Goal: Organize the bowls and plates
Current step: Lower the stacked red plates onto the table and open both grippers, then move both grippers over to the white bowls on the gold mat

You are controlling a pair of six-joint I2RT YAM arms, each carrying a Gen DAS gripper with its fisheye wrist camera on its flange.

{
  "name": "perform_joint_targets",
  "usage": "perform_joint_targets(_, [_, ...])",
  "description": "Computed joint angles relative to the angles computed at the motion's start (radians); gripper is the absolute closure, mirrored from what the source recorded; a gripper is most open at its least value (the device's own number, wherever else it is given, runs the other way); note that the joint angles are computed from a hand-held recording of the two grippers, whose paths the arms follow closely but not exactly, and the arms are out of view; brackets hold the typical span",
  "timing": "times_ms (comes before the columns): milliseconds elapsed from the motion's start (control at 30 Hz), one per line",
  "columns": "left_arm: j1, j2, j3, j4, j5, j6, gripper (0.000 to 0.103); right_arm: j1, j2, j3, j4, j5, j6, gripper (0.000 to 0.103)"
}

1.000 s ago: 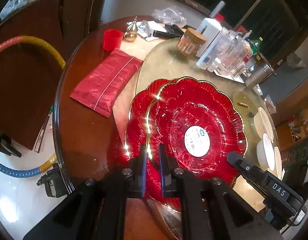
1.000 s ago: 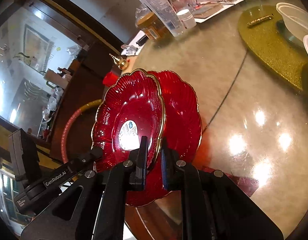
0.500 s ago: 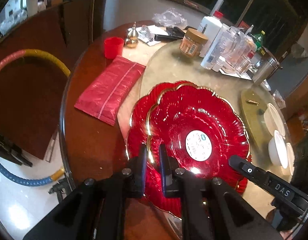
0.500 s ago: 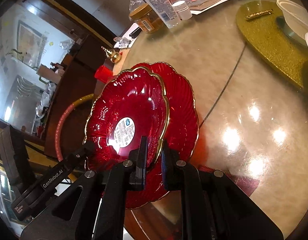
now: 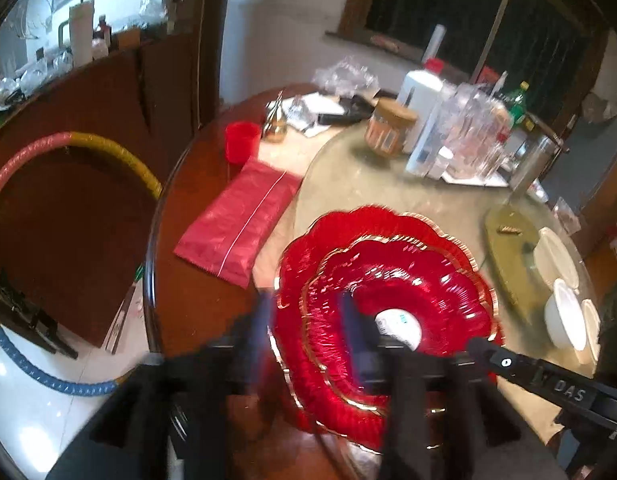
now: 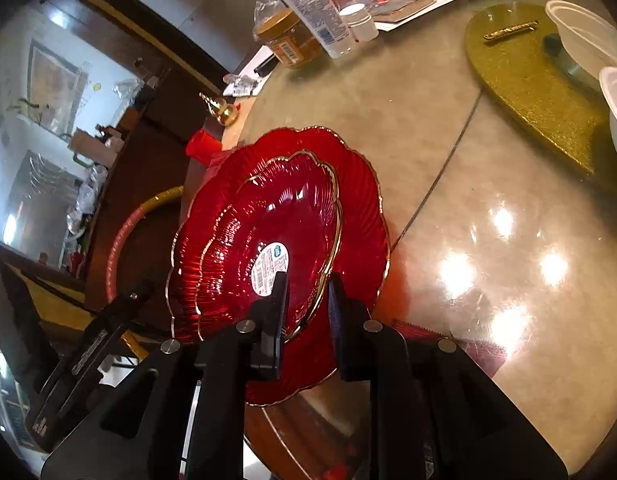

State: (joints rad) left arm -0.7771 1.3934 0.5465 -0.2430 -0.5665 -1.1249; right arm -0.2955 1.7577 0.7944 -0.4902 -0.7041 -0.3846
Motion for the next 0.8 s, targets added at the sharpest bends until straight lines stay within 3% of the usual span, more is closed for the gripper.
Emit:
perform_joint_targets(33, [-0.010,-0.006,0.001,0.003,-0.016,0.002,0.032,-0.005,-0.010,-0.006,0.004,0.004,0.000,0.076])
perform_joint_targets(67, [-0.035,-0.012,0.003,0.000,-0.056,-0.006,0.026,-0.014,-0.019,-0.009,0.000,-0.006,-0.007,0.066])
perform_joint_targets(167, [-0.082,-0.014,0.031,-0.046,-0.141,-0.028,0.025,-0.047,-0.060,-0.025,-0.020,-0.043,-0.035,0.053])
perform_joint_targets(333, [-0.149,-0.013,0.058,-0.084,-0.248,-0.065,0.025,-0.172,-0.191,-0.127,0.092,-0.121,-0.048,0.051])
perform_joint_targets(400, [-0.200,0.002,0.072,-0.086,-0.314,-0.085,0.023,-0.246,-0.241,-0.183,0.170,-0.145,-0.060,0.036])
perform_joint_targets(567, [-0.311,0.096,0.115,0.006,-0.404,-0.056,0.021,-0.431,-0.241,-0.224,0.260,-0.209,-0.140,0.034])
perform_joint_targets(667, [-0.350,0.198,0.171,0.109,-0.382,0.035,0.020,-0.506,-0.195,-0.203,0.288,-0.205,-0.171,0.034])
perform_joint_targets(800, [-0.367,0.325,0.272,0.163,-0.317,0.156,0.020,-0.579,-0.077,-0.103,0.209,-0.187,-0.251,0.034])
